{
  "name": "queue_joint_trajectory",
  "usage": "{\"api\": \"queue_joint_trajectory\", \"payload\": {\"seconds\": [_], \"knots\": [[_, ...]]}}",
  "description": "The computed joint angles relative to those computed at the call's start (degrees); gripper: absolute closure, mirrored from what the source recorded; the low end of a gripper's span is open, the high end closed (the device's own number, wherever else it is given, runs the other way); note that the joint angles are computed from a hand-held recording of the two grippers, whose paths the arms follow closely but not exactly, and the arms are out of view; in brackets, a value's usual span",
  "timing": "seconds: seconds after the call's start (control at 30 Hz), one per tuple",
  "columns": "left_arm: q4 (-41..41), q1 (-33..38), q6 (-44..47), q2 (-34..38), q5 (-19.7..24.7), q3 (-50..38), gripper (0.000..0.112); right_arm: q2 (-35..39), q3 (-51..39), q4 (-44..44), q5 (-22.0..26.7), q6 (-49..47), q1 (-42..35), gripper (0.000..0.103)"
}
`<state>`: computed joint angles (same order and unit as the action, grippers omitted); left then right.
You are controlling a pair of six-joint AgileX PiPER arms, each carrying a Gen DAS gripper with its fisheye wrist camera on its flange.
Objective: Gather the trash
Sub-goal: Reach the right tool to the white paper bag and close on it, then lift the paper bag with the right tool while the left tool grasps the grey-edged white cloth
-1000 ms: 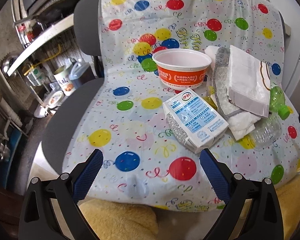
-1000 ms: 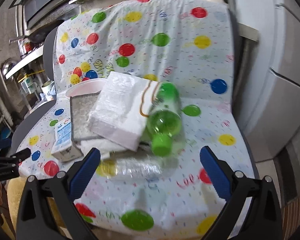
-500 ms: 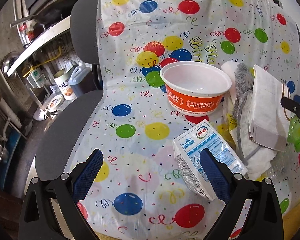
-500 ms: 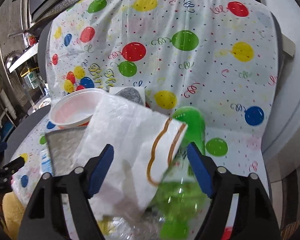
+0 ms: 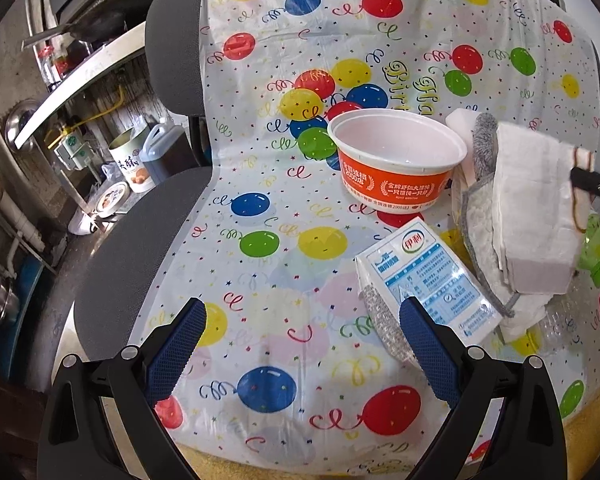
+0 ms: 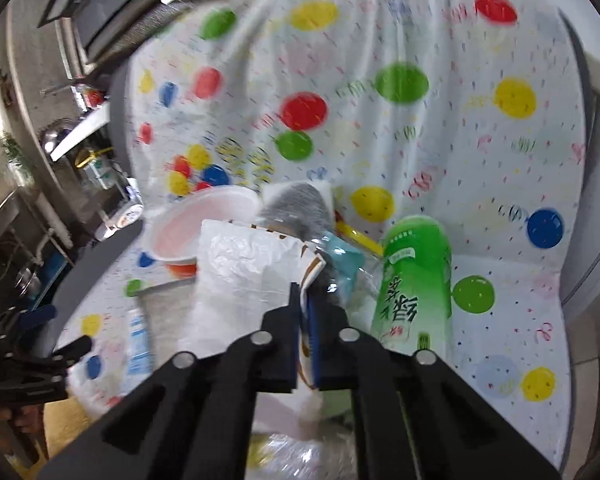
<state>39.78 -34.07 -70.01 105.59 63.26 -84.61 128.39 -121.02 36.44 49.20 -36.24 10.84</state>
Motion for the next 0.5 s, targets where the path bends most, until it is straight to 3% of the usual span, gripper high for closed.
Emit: {"api": "queue_joint_trajectory", "payload": {"seconds": [0.17, 0.27, 0.4, 0.47, 0.5], "knots": [[1.38, -3.28, -1.23, -1.65, 1.86, 1.01, 0.017, -18.16, 21.53, 3.44, -13.74, -9.04, 0.48, 0.101], [1.83, -4.84, -0.66, -1.69, 1.54, 0.48, 0.019, -26.29, 29.58, -0.15, -20.48, -9.2, 1.3, 0.101], [1.74, -5.46, 1.94, -0.17, -0.6, -2.0, 0.021, -29.98, 34.44, -3.82, -22.51, -8.7, 1.45, 0.101], [-0.61, -4.21, 5.56, 0.9, -4.71, -4.17, 0.024, -29.81, 35.41, -3.39, -21.61, -9.86, 0.93, 0.101], [-2.03, -3.65, 7.27, 1.43, -5.94, -5.26, 0.036, -29.73, 35.98, -3.7, -22.01, -9.83, 0.98, 0.101]]}}
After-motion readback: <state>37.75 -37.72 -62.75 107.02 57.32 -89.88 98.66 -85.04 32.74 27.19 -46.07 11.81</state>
